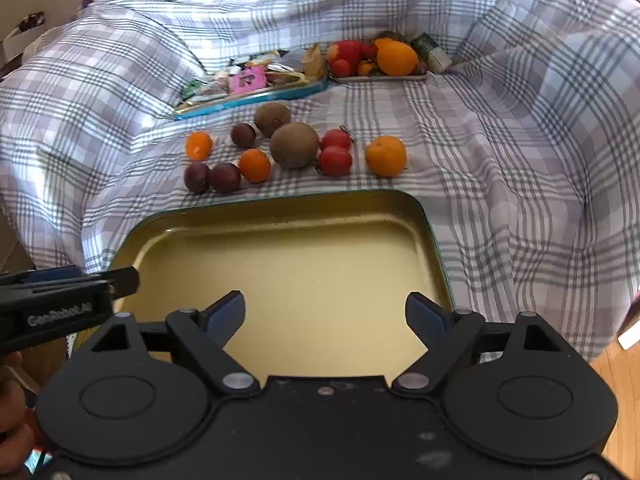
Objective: Organize fruits
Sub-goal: 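Move both tools forward over the yellow tray toward the loose fruits, then grasp the large orange with the right tool while the left tool grasps a dark plum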
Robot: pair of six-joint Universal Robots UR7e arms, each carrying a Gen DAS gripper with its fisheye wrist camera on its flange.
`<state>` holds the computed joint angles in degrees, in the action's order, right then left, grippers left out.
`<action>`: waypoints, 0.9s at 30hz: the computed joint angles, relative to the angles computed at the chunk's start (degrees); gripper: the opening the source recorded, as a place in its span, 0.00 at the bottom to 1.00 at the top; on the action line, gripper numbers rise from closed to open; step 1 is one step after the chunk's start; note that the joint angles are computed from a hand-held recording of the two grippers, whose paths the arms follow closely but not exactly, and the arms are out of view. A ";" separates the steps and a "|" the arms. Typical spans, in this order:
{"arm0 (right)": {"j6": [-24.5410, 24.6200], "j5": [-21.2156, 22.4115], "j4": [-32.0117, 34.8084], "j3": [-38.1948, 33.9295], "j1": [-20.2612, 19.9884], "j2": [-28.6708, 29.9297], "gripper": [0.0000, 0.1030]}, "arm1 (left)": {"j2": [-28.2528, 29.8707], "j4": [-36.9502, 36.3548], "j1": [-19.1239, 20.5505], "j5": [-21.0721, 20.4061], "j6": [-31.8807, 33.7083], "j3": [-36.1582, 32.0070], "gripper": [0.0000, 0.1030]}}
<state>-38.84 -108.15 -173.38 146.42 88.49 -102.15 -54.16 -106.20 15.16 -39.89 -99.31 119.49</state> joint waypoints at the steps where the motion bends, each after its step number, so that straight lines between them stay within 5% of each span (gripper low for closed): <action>1: -0.55 0.26 -0.17 0.11 0.13 -0.05 0.81 | -0.09 -0.45 0.13 -0.42 0.47 0.01 0.62; 10: -0.23 -0.01 2.51 -2.69 1.02 2.32 0.72 | -0.33 3.12 0.82 2.47 1.32 -0.64 0.61; 13: -1.73 -0.81 -1.47 -4.15 1.98 5.40 0.72 | -1.17 2.83 2.03 4.31 2.98 -0.52 0.60; 22: -0.62 -2.35 -6.18 -13.31 2.81 15.41 0.72 | -4.49 -10.04 7.77 8.85 13.55 1.82 0.59; 27: 3.65 -4.92 -0.58 -19.76 3.02 20.20 0.69 | -3.98 -16.44 11.51 9.03 20.91 1.12 0.58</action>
